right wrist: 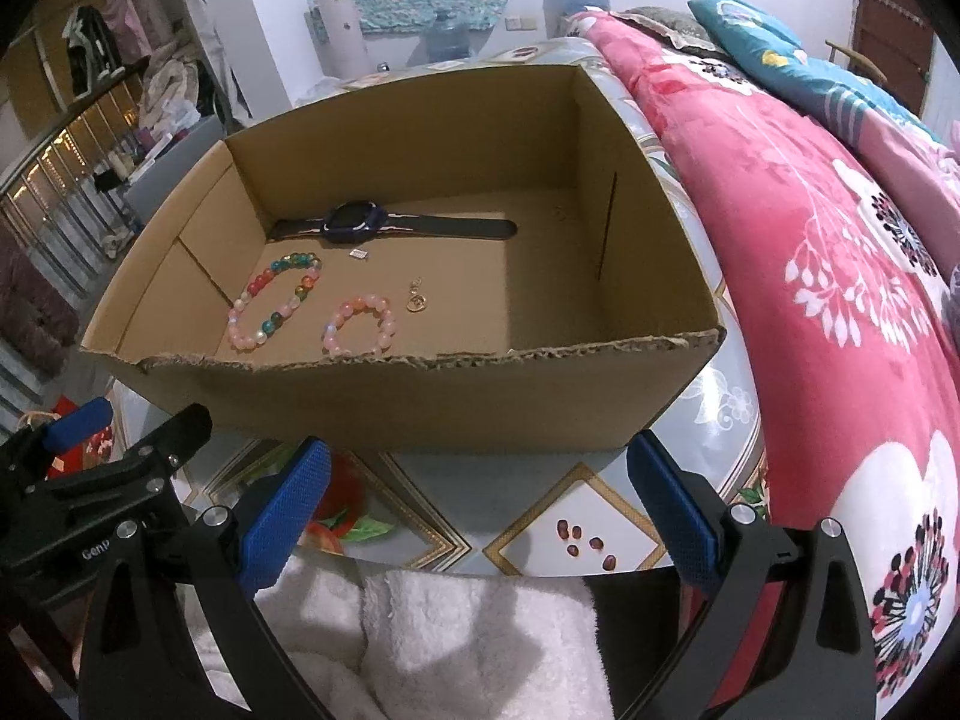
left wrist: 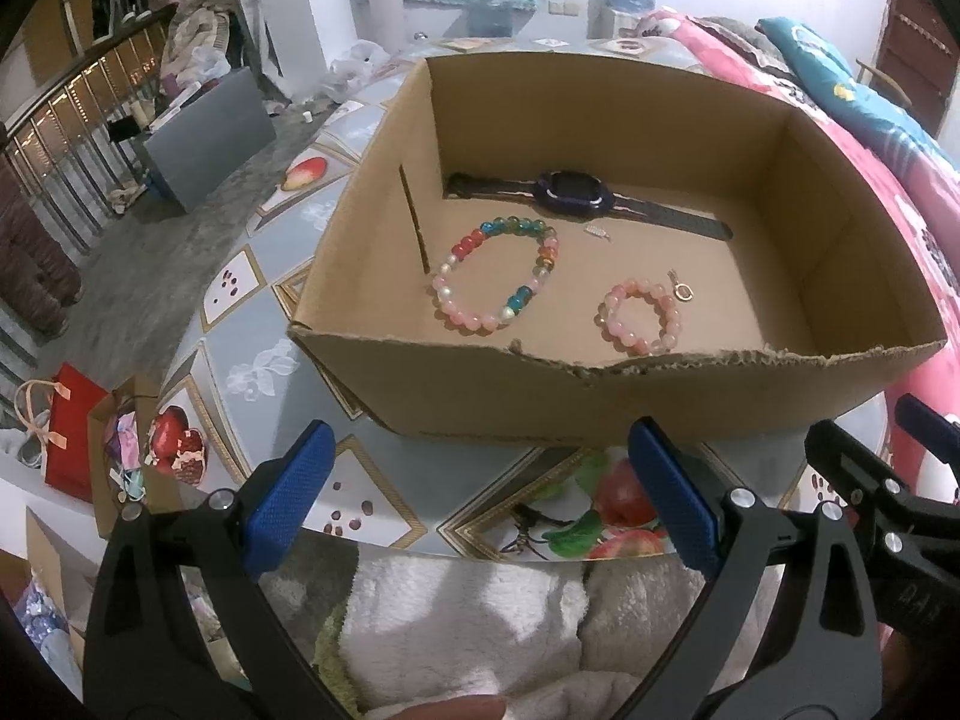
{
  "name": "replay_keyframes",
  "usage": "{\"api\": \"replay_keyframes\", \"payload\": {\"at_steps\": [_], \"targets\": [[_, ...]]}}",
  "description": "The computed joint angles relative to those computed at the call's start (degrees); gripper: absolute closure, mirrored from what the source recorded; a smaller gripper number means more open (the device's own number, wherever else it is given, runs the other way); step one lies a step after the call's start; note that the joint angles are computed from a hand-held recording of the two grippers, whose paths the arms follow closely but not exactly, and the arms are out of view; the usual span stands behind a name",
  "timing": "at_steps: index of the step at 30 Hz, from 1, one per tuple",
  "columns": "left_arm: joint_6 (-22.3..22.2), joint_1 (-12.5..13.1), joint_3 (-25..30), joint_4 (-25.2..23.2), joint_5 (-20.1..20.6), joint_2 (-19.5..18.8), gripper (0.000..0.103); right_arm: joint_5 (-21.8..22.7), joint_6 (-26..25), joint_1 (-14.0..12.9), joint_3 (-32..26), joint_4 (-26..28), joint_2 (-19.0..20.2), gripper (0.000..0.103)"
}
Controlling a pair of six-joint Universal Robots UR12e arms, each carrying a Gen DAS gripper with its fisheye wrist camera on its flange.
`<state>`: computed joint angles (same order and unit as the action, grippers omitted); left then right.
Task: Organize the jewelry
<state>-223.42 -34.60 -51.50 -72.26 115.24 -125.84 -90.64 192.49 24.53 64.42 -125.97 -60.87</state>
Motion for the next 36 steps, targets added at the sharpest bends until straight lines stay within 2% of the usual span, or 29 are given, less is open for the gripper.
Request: {"api": "replay_keyframes", "payload": {"at_steps": [36], "targets": [[0.86, 0.08, 0.78, -0.83, -0.79, -0.59, 0.009, -0.16, 0.28, -0.16, -1.43, 2.29, 1.02, 0.007]]}}
